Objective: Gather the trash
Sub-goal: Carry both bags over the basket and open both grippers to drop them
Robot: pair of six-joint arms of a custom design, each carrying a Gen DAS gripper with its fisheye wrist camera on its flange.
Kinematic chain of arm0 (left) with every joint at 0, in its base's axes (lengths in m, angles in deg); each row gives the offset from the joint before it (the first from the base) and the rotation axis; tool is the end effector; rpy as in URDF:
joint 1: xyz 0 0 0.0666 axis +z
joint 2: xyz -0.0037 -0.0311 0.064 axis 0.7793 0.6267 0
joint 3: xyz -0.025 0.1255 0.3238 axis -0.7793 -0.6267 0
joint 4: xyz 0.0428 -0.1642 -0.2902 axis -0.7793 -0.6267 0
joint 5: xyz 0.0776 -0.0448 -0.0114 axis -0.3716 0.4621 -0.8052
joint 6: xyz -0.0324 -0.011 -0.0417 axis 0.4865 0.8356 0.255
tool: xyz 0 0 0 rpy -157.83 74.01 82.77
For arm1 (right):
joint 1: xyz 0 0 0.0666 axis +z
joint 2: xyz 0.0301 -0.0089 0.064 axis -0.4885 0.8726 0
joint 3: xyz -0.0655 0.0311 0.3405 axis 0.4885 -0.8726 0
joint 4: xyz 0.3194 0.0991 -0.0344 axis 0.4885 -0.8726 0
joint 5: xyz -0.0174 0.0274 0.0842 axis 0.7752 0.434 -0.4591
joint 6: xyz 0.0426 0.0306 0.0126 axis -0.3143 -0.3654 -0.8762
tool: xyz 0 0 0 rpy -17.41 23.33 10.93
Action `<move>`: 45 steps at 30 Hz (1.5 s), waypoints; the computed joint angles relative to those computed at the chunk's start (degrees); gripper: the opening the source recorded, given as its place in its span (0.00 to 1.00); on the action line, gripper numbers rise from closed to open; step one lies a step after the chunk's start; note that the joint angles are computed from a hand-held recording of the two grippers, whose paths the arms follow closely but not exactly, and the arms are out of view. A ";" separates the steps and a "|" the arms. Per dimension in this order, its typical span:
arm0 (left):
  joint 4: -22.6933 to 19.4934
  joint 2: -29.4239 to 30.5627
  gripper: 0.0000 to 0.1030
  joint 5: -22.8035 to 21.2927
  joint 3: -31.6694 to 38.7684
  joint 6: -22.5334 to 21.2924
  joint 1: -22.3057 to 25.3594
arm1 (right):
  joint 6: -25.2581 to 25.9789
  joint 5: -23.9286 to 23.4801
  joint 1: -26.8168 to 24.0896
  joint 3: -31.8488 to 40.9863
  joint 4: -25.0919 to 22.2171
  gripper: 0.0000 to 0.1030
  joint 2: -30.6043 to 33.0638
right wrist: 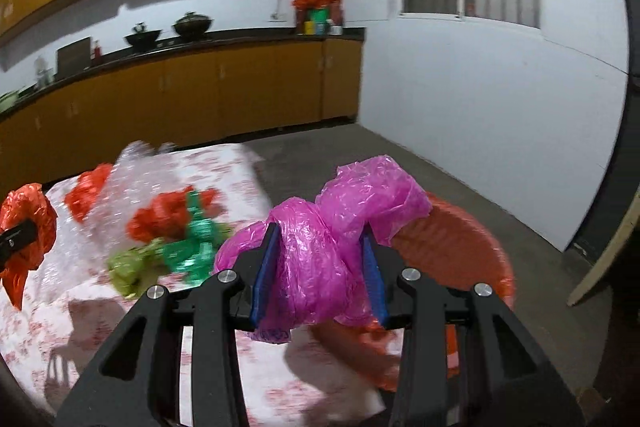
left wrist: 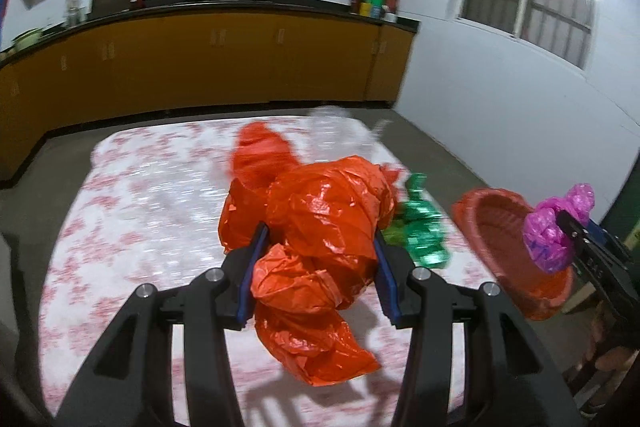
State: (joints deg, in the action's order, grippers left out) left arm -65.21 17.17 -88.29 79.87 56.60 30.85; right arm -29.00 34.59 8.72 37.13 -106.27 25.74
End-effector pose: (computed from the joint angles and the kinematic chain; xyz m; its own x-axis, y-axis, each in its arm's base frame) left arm 0.3994 -0.1332 0.4108 -0.5257 -0.2806 -0.8030 -0.2658 0.9509 -0.1583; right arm 0.4426 0.3256 0.4296 -0.4681 -0.1265 -0.8746 -0.1812 0.9824 -0.0451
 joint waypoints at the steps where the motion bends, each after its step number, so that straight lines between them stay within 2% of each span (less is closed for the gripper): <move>1: 0.30 1.05 0.46 0.46 1.02 -0.35 -0.50 | -0.22 0.22 -0.79 -0.60 0.15 0.39 -0.45; 8: 2.15 9.97 0.46 5.75 10.10 -2.61 -3.37 | -0.49 -0.24 -5.04 -3.52 1.24 0.39 -2.53; 14: 2.33 19.97 0.46 10.45 21.32 -5.62 -5.47 | -0.22 -1.46 -8.20 -3.75 1.87 0.39 -2.47; 21: -0.15 30.55 0.46 15.60 34.54 -7.33 -6.36 | -1.92 -4.36 -11.51 -2.83 1.73 0.39 -1.17; 27: -2.69 38.03 0.46 18.19 43.99 -8.88 -7.04 | -2.24 -6.30 -13.26 -2.39 2.24 0.39 -0.10; 35: -5.87 44.11 0.46 20.88 52.22 -9.92 -7.15 | -2.12 -7.44 -13.92 -1.95 3.16 0.39 0.83; 38: -6.88 45.63 0.49 21.98 54.26 -9.63 -6.67 | -2.45 -9.33 -14.35 -2.67 4.27 0.43 0.53; 40: -7.61 46.41 0.53 22.21 55.46 -9.46 -6.48 | -2.77 -10.50 -14.69 -3.39 4.97 0.52 0.20; 45: -7.79 45.97 0.59 22.08 54.83 -8.58 -6.06 | -2.36 -11.06 -14.76 -3.80 5.30 0.57 -0.03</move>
